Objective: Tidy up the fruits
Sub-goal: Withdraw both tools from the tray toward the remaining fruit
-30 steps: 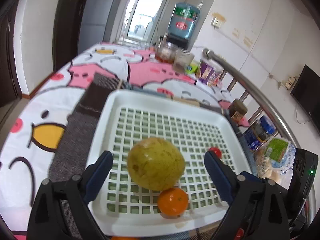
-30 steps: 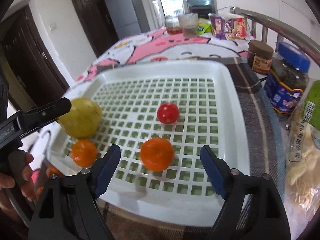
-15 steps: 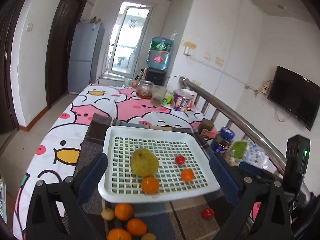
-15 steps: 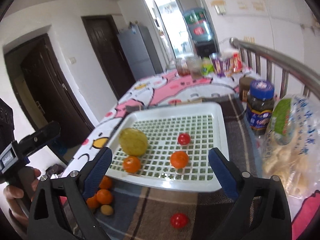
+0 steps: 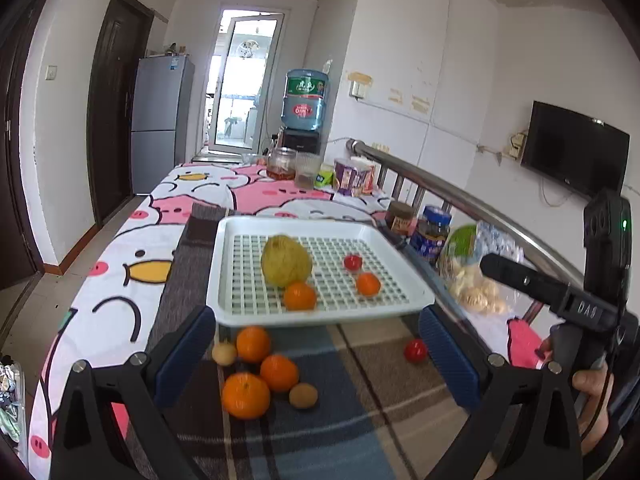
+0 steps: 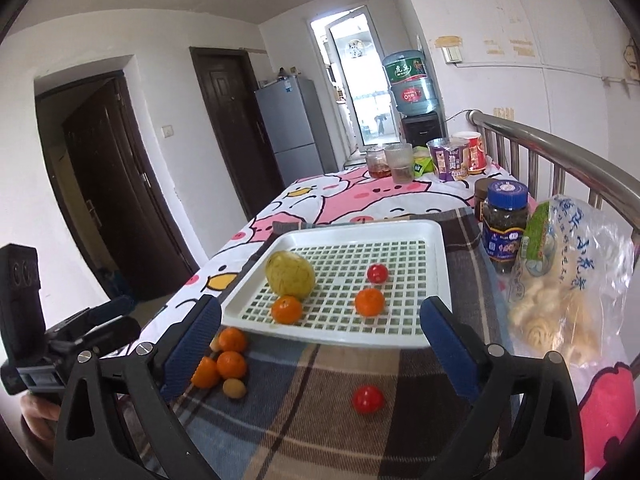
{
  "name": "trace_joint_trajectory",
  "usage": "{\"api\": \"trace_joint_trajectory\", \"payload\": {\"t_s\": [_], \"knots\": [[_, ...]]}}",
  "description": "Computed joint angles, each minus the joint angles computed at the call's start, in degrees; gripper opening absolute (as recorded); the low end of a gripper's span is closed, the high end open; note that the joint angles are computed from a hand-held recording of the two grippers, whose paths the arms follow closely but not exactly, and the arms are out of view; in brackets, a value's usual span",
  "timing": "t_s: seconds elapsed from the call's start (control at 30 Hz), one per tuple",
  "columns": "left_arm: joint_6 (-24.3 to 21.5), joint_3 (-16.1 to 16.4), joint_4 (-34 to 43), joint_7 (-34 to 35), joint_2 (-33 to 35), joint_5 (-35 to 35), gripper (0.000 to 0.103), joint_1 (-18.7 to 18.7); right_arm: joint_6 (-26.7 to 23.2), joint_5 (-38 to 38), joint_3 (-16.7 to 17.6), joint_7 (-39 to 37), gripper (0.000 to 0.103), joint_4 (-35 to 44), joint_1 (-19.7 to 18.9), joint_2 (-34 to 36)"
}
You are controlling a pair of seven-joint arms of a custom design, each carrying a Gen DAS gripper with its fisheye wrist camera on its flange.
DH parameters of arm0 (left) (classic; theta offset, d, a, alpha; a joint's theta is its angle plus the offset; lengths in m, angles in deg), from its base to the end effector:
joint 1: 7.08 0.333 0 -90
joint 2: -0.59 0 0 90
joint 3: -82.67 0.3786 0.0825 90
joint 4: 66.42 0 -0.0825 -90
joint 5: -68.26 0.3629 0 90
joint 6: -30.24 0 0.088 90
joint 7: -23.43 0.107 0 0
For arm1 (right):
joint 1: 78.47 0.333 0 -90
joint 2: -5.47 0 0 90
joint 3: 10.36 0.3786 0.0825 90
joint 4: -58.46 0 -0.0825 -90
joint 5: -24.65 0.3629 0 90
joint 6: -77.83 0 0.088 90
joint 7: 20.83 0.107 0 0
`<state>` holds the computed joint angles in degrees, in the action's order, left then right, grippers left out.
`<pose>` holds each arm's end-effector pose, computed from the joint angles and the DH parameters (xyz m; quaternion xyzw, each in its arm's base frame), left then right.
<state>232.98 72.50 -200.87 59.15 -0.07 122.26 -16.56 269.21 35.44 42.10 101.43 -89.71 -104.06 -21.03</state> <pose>0.4315 -0.2598 0.5279 -0.4436 0.7353 -0.4859 0.1626 0.3696 0.2312 0.5556 -0.5584 0.6449 -0.2679 0.4478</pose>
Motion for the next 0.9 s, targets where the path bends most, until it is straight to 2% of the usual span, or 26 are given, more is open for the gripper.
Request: {"api": "trace_joint_trajectory", "payload": {"t_s": [0.3,0.4,0.5,0.63,0.73,0.9], "knots": [[0.0,-0.5,-4.2,5.3,1.5,-5.6,0.103,0.3,-1.0,-1.1,3.2,1.2,0.1,-1.3,-2.0,-0.7],[-1.2,-0.8,-3.6,2.9,2.5,-3.6,0.103,1.2,-2.2,-2.3,4.8,1.9,0.1,-1.1,-3.6,-0.6],[-2.8,-1.2,-4.3,6.0,2.9,-7.3,0.103,1.0,-3.0,-3.9,6.3,3.1,0.1,-1.1,-5.1,-0.2],[-4.6,-2.8,-3.1,1.7,4.1,-2.9,0.103,3.1,-3.8,-6.0,7.5,4.7,0.1,-1.0,-6.6,1.2],[-6.0,-5.1,-1.6,-2.7,5.2,2.0,0.102,6.0,-4.4,-7.4,8.1,5.7,0.1,-1.0,-7.5,1.9],[-7.9,-7.6,-0.6,-3.9,6.1,4.4,0.098,8.4,-5.7,-9.8,9.3,7.0,0.1,-0.7,-9.0,3.2]]}}
